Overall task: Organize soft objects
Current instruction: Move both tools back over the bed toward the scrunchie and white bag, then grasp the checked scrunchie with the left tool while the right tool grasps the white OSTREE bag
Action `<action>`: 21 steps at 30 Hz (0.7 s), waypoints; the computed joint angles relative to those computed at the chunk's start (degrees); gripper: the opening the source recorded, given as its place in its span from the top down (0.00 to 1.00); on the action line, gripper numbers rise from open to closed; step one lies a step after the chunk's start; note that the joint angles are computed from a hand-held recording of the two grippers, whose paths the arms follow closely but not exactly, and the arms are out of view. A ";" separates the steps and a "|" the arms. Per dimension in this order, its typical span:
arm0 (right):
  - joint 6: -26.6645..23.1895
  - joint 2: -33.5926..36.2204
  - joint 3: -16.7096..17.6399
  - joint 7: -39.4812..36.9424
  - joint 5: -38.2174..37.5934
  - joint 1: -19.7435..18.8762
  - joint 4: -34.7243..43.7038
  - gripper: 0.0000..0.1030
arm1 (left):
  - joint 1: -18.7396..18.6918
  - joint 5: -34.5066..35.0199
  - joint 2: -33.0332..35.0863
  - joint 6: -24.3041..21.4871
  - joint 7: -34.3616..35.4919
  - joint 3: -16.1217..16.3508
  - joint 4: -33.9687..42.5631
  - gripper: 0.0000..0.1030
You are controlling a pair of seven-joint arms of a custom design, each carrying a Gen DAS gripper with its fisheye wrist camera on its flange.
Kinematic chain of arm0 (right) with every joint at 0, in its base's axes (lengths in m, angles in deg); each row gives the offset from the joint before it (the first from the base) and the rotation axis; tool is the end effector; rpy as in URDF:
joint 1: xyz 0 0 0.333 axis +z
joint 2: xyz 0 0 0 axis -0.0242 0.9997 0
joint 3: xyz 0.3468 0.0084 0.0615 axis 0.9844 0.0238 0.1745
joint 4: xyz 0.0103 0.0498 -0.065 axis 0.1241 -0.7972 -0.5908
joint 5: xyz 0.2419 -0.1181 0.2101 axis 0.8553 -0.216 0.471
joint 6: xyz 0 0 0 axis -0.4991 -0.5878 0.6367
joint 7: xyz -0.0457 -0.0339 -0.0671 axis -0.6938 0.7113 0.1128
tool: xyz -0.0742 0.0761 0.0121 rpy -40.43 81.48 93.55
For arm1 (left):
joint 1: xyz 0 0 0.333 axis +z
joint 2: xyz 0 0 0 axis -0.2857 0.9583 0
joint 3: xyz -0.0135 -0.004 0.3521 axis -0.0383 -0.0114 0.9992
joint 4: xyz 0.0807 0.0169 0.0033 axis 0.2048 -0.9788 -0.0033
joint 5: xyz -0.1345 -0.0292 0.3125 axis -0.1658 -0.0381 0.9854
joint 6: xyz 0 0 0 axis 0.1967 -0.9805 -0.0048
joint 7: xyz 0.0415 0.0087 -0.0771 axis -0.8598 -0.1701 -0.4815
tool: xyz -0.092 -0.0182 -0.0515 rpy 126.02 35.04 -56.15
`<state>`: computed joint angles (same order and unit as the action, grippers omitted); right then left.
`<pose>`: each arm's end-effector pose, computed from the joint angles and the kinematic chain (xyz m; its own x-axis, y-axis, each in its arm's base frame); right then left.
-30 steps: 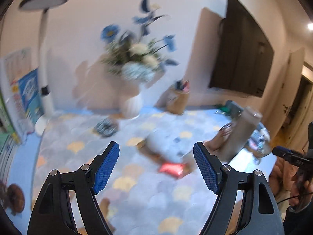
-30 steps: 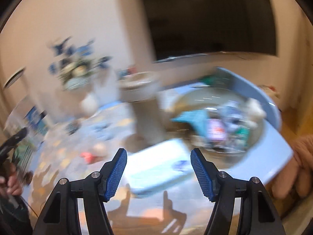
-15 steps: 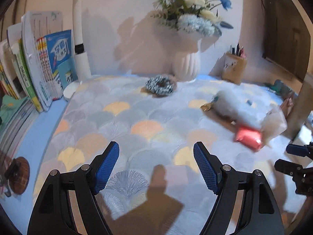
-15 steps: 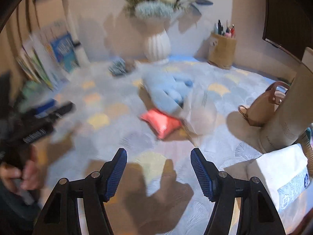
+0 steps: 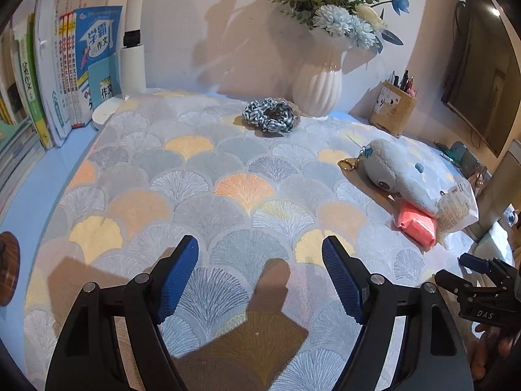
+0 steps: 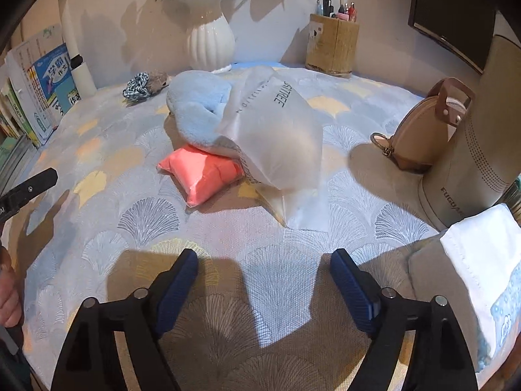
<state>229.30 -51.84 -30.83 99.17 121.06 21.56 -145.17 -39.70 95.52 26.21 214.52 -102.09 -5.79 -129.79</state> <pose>0.5475 0.2381 0.3089 0.5036 -0.8639 0.0090 -0.7239 -0.4276 -0.5414 0.4547 -0.3059 0.2810 0.3967 -0.9032 0.1639 -0.5817 -0.3854 -0.7163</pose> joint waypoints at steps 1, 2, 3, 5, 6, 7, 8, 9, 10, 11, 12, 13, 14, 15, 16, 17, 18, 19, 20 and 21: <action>-0.16 -0.11 0.55 -0.08 0.25 -0.56 -0.13 0.17 | -0.23 -0.38 0.01 -0.59 0.37 -0.01 0.05 0.25; -0.51 -0.22 1.08 -0.22 0.44 -1.14 -0.10 0.14 | -0.32 -0.51 0.06 -0.75 0.69 -0.01 0.13 0.25; -0.78 -0.11 1.70 -0.41 0.62 -1.66 0.11 0.12 | -0.32 -0.85 0.15 -0.77 1.16 -0.01 0.26 0.25; -1.44 0.25 1.69 -0.57 0.61 -1.68 0.72 0.08 | -0.25 -1.59 0.16 -0.73 1.70 0.08 0.27 0.25; -1.44 0.21 0.77 -0.26 0.46 -0.78 0.67 0.07 | -0.11 -1.94 0.16 -0.47 1.80 0.12 0.23 0.25; -1.65 0.31 0.19 -0.04 0.30 -0.25 0.89 0.07 | 0.06 -2.43 0.09 -0.19 2.08 0.17 0.14 0.25; -1.78 0.28 0.04 0.05 0.26 -0.11 0.93 0.07 | 0.09 -4.30 -0.13 -0.44 3.55 0.08 0.10 0.25; -1.94 0.18 0.41 -0.02 0.38 -0.46 0.91 0.07 | 0.18 -8.04 -0.55 -2.09 6.80 -0.68 0.21 0.26; -2.56 0.08 -1.03 -0.64 1.74 1.02 1.17 0.07 | -1.48 -15.79 -1.38 -6.94 13.91 -0.84 1.08 0.27; -3.29 -0.30 -4.48 2.76 -0.49 3.87 0.71 0.07 | -2.54 -20.44 -1.83 -11.21 19.00 -1.30 2.27 0.27; -4.41 -0.75 -6.67 6.22 -3.42 5.44 0.37 0.07 | -3.84 -23.31 -2.95 -14.48 23.50 -1.11 3.19 0.27; -6.07 -1.37 -6.85 5.67 -2.64 5.47 0.41 0.07 | -3.64 -22.28 -4.32 -14.56 24.26 -1.44 2.82 0.25; -9.63 -2.35 -5.02 1.18 2.15 3.72 1.35 0.07 | -3.20 -19.75 -6.30 -12.35 23.91 -1.18 1.86 0.25; -11.13 -2.99 -1.26 -0.27 3.52 -0.03 1.75 0.07 | -2.36 -17.86 -7.76 -9.99 24.10 -0.97 1.51 0.25; -12.71 -3.60 2.88 -1.20 4.90 -4.21 2.44 0.07 | -1.65 -17.19 -8.28 -8.78 25.10 -0.86 1.87 0.25; -13.46 -3.81 5.02 -1.43 5.31 -6.46 2.98 0.07 | -0.66 -16.74 -8.30 -7.20 26.89 -0.62 2.82 0.25; -14.79 -3.99 5.82 -2.48 7.00 -7.55 4.30 0.07 | 0.34 -16.42 -7.85 -5.44 28.64 -0.30 3.94 0.25; -15.20 -4.03 5.63 -2.99 7.80 -7.55 5.15 0.07 | 1.36 -16.40 -6.72 -3.63 31.05 0.08 5.69 0.25; -15.16 -3.94 5.00 -3.17 7.97 -7.08 5.92 0.07 | 2.47 -16.45 -5.18 -1.20 33.31 0.55 7.53 0.25; -14.99 -3.79 3.79 -2.64 7.29 -6.02 6.50 0.07 | 4.15 -16.75 -3.27 2.83 35.61 1.18 9.47 0.25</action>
